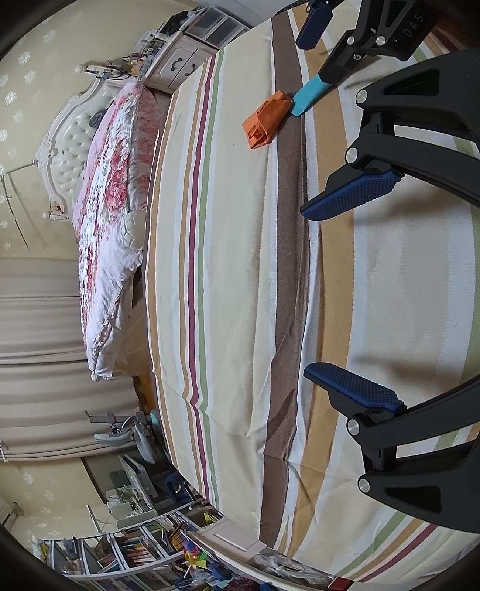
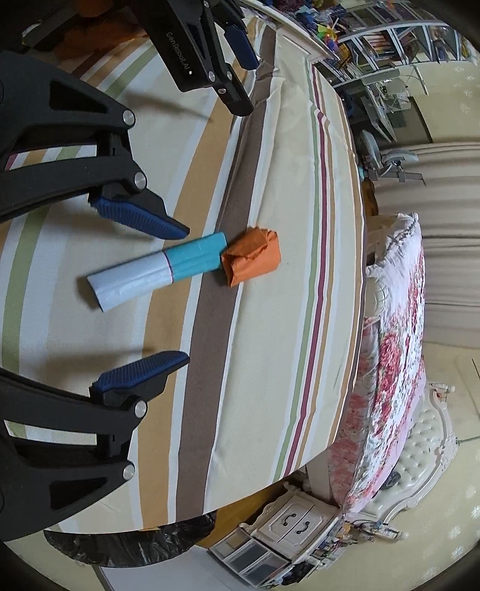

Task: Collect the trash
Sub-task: 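Grasp the white-and-teal tube with the right gripper, then move the left gripper to the orange cloth while the right gripper holds the tube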

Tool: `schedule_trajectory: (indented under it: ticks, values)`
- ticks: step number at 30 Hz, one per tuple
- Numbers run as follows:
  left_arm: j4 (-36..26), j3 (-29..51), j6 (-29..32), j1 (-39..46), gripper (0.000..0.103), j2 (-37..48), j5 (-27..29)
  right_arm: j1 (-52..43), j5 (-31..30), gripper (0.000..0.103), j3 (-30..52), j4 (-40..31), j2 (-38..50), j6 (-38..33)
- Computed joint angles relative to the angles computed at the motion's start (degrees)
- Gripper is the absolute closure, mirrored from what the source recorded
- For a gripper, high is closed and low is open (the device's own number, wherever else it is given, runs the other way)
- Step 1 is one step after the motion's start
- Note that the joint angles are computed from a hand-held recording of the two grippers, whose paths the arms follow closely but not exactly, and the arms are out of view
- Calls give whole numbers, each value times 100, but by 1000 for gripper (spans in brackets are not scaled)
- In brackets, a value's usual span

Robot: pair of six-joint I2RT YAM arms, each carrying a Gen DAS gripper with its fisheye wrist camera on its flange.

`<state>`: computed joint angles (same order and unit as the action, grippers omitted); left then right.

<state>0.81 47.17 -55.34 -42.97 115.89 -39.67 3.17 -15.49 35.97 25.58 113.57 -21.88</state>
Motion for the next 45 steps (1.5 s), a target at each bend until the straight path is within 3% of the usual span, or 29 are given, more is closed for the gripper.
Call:
schedule_trajectory:
  ticks: [2,4,6,12,20,35,45]
  values:
    - [8,10,13,8,26,7,6,72,42,64,95,-121,106,-65]
    - [11,39,17,8,26,35,12,21,-40,70,97,-137,126,-104]
    - [0,56,15,15,26,46,26,-45,-103,84,79,-229,76,-198]
    - [-54,118,55,6,26,95,14,-412,-182,84,-1,-112,94,-304]
    - [-220,490,255,-25,26,319,15,-709,-127,84,590,-179,477,-115]
    - [-605,2111,901,-85,26,1205,234,-971,-276,84,1704,-780,1009,-71]
    - [-832,2981,1064,-65,26,1646,315,-1070,-511,84,1976,-988,1152,-116]
